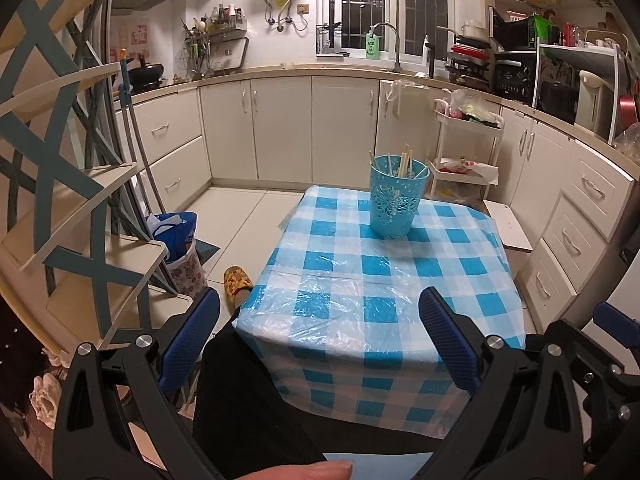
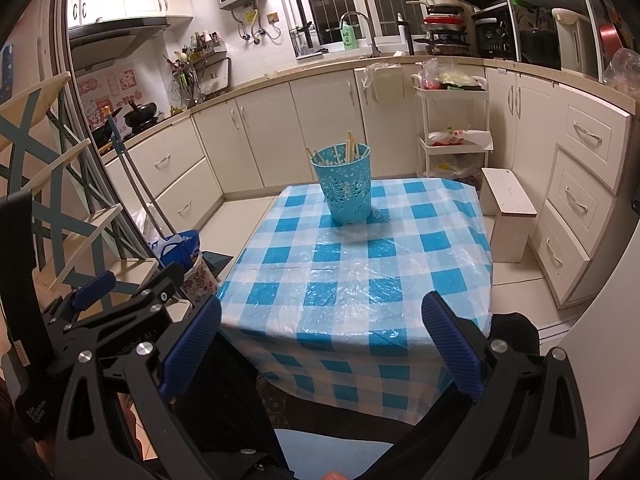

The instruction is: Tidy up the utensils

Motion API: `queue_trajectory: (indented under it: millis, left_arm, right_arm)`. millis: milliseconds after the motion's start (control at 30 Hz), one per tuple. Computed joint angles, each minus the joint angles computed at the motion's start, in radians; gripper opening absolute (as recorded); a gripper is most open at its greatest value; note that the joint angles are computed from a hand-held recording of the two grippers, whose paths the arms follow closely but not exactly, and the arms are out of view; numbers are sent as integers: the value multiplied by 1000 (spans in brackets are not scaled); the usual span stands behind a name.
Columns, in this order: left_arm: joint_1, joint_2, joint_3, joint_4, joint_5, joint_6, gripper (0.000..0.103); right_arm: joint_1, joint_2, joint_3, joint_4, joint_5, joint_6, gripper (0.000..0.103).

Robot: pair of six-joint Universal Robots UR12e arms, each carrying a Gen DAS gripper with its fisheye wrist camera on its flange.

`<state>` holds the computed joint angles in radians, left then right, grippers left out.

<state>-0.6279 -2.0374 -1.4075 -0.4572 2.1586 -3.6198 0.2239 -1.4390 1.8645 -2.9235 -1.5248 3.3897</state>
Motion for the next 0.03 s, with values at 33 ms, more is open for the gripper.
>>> queue_trajectory:
  millis: [33]
  left_arm:
    - [1,0,0,-3,-4,0,96]
  right_arm:
    - [0,0,0,1,1,1,96]
